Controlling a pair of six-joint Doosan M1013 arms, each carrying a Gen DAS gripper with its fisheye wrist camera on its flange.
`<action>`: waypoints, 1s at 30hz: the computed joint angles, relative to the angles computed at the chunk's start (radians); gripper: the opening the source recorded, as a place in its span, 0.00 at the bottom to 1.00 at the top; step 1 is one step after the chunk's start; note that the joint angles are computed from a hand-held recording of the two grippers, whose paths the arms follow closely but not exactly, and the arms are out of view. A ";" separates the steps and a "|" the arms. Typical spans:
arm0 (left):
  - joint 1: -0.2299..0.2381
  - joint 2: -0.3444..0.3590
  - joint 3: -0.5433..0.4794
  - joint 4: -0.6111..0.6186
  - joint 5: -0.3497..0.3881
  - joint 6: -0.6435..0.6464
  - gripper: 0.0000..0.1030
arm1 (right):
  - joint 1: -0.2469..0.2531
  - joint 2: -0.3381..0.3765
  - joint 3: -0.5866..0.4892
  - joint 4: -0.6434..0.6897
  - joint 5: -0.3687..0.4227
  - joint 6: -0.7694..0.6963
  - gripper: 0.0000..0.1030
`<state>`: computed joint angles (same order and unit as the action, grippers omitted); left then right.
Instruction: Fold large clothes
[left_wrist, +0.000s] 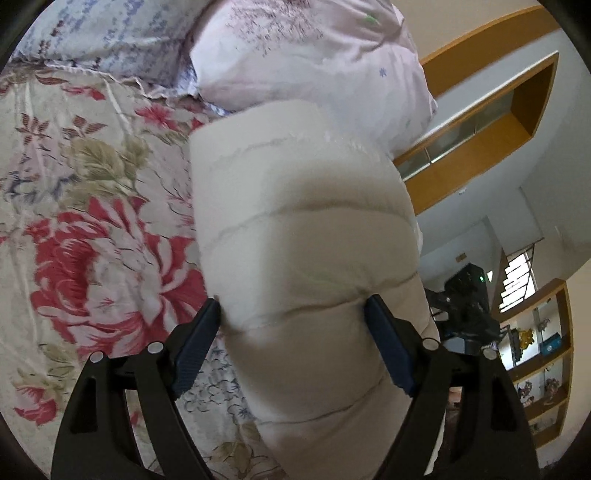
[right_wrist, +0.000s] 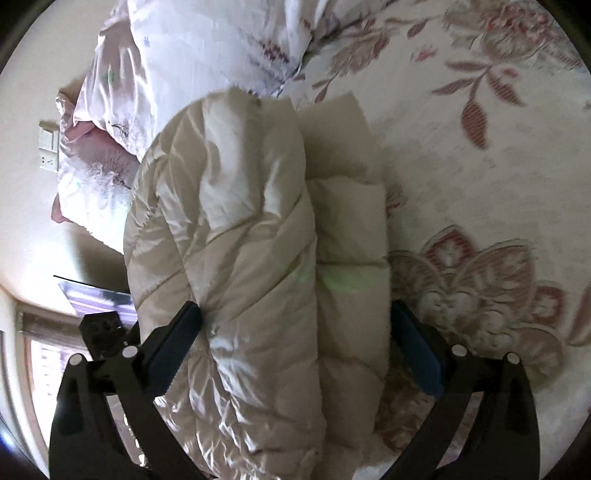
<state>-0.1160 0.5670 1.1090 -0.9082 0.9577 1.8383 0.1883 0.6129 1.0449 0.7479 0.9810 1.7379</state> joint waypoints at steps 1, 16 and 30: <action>-0.001 0.004 -0.005 0.000 0.006 -0.001 0.79 | -0.001 0.005 -0.001 0.021 0.003 -0.012 0.98; -0.006 0.037 -0.047 -0.038 0.049 0.011 0.82 | 0.015 0.064 -0.072 0.155 0.056 -0.139 0.97; 0.013 -0.014 0.034 -0.202 -0.012 0.137 0.46 | 0.025 0.046 -0.040 0.312 0.002 -0.264 0.36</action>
